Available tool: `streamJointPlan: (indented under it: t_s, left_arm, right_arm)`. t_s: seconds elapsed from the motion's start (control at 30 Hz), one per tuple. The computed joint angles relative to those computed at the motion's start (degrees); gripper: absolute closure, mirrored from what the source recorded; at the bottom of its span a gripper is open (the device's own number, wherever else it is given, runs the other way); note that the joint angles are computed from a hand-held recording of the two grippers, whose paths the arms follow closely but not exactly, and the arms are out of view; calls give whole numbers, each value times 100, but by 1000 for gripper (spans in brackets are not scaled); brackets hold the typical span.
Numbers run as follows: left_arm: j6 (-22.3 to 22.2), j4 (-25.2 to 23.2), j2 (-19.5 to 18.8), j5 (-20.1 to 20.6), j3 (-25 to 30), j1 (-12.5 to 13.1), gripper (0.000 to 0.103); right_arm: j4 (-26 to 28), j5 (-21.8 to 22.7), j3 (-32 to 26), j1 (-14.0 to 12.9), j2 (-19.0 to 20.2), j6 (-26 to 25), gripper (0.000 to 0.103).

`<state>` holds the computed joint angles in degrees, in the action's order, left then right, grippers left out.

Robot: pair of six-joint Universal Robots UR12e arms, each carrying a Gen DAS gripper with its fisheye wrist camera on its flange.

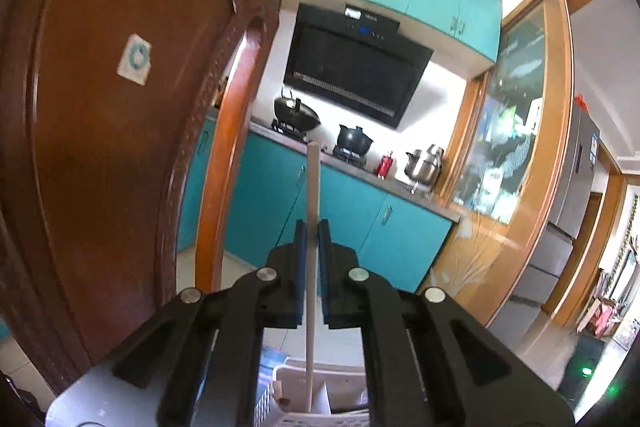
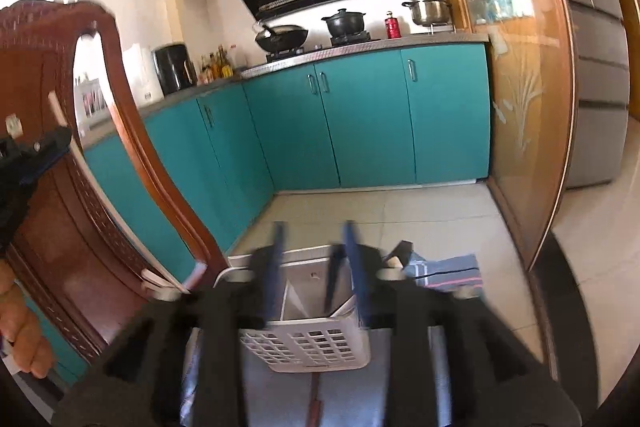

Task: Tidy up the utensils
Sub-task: 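Lift both chopsticks over the white basket and open both grippers to drop them, then move both open grippers back toward the remaining brown chopsticks on the cloth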

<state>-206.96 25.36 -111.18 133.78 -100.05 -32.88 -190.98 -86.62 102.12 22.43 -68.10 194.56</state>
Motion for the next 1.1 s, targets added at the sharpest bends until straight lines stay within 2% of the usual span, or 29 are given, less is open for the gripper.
streamJointPlan:
  t_s: [0.03, 0.2, 0.3, 0.37, 0.43, 0.57, 0.73, 0.83, 1.0, 1.1]
  left_arm:
    - [10, 13, -10, 27, 6, -5, 96]
    - [-108, -50, -78, -25, 73, 26, 96]
    - [67, 6, -211, 89, 217, 7, 96]
    - [180, -73, -301, 193, 327, -7, 96]
    - [195, -293, -377, 186, 407, 18, 96]
    - [-133, -915, -406, -45, 437, 82, 96]
    - [-211, -1608, -426, -164, 493, 84, 96]
    - [-345, -1739, -361, -435, 410, 119, 96]
    - [-388, -1745, -220, -663, 214, 123, 96]
    - [-213, -1681, -152, -612, 93, 72, 88]
  right_arm:
    - [-103, 59, 56, -30, -22, 114, 57]
    - [-620, 385, 372, -157, -170, 257, 55]
    - [-1034, 511, 577, -211, -271, 84, 52]
    - [-1069, 559, 667, -219, -332, -146, 48]
    - [-864, 595, 737, -199, -370, -479, 48]
    - [-409, 574, 780, -135, -307, -973, 48]
    - [1169, 659, 550, -93, -203, -1387, 48]
    - [1885, 403, 400, -14, -135, -1536, 48]
    - [2583, 468, 302, -7, -85, -1423, 48]
    - [3022, 560, 220, -10, -29, -1310, 48]
